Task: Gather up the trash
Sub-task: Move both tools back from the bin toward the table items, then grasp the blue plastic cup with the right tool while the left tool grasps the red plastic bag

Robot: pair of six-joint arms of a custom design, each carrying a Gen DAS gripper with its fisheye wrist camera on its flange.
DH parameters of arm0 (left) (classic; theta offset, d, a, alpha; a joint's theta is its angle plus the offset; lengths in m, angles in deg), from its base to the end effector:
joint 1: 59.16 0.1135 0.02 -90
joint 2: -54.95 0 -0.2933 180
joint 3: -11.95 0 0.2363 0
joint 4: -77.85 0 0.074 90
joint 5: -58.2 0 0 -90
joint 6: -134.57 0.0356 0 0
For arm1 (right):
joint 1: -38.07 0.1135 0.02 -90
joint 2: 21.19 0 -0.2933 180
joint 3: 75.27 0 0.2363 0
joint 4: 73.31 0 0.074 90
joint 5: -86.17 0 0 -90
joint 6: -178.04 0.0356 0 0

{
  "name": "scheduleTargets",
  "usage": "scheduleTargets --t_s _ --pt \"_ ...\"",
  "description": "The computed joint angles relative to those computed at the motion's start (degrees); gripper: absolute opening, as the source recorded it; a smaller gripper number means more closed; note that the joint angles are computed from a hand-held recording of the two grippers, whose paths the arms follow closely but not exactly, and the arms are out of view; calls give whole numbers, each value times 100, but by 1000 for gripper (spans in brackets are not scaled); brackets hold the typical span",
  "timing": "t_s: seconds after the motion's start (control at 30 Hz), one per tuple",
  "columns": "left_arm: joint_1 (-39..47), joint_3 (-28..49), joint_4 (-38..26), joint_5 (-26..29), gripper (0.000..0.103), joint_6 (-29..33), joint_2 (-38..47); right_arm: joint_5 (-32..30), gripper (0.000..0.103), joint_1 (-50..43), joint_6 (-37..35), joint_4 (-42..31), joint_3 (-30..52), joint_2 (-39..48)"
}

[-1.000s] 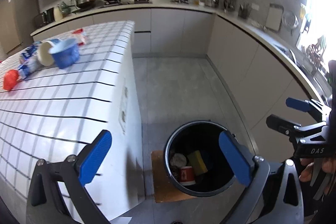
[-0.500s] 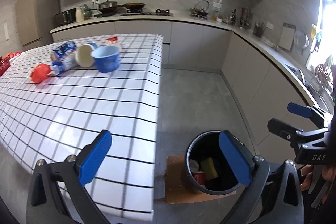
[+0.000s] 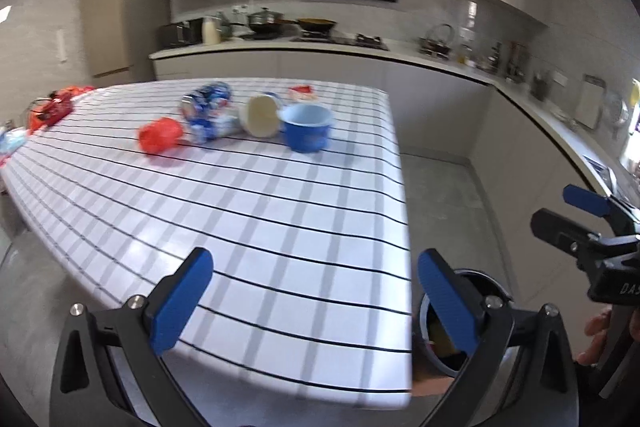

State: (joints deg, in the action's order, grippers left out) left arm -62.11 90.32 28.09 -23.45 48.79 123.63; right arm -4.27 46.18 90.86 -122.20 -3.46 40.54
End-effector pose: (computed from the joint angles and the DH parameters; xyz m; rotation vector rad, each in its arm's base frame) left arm 0.2293 -0.0170 0.3562 0.2184 2.2553 -0.1536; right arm 0.1971 0.0284 0.3445 -0.1080 2.2479 0.1113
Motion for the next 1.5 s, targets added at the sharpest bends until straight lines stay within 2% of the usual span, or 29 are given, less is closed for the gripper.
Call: scheduleTargets --t_s 0.17,0.33,0.5,0.7,0.93,1.5 --pt "765 160 135 134 103 308 271 421 103 733 320 -3 492 676" --pt "1534 356 352 620 103 670 734 804 103 1245 754 85 1046 1528" --pt "2132 989 283 1089 102 932 1670 1121 103 1626 966 171 1623 2359" --pt "2415 1740 282 1210 100 1191 2684 1462 103 1878 1292 130 2662 3589" --pt "2524 3084 105 1231 100 1261 3905 1702 103 1871 1526 -152 3936 4786" --pt "2263 6802 -1426 1436 99 1236 6487 1824 103 1497 1793 -1170 6547 6850"
